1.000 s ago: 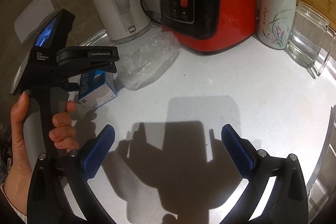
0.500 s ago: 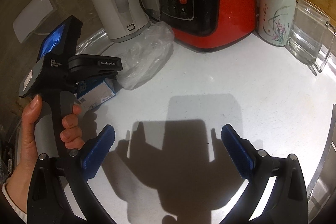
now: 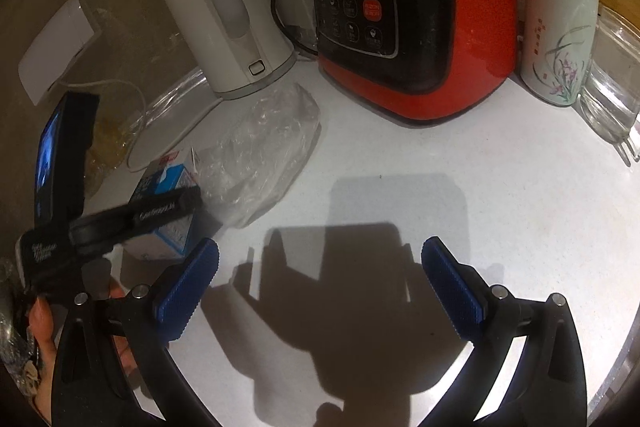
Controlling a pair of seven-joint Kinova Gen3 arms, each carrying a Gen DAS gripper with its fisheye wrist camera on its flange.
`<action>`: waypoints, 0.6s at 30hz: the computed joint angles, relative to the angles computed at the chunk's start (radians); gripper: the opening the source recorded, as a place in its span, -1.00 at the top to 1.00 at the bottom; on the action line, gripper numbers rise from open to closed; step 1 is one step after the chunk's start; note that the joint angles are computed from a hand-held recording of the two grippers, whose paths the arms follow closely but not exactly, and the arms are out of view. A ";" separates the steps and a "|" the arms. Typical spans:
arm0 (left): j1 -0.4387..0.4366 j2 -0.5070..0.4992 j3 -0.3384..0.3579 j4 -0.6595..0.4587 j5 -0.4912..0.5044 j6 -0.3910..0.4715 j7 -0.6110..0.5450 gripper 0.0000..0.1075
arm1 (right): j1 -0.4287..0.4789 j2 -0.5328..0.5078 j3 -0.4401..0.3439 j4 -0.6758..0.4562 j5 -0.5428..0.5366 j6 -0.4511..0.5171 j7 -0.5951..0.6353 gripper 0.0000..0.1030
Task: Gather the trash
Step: 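Lift the milk carton with the left tool while the right tool grasps the clear plastic bag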
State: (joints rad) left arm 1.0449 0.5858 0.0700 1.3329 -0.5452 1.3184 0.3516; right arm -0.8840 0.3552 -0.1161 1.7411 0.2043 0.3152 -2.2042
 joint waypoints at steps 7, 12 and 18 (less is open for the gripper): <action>0.052 -0.035 0.019 0.058 -0.037 0.044 0.008 -0.23 | 0.057 0.114 -0.072 -0.181 -0.101 0.056 0.090 -0.95; 0.096 -0.053 0.038 0.081 -0.056 0.108 0.055 -0.23 | 0.007 0.212 -0.043 -0.358 -0.124 0.160 0.088 -0.95; 0.123 -0.073 0.068 0.100 -0.060 0.162 0.084 -0.23 | -0.135 0.343 0.053 -0.599 -0.019 0.375 0.043 -0.95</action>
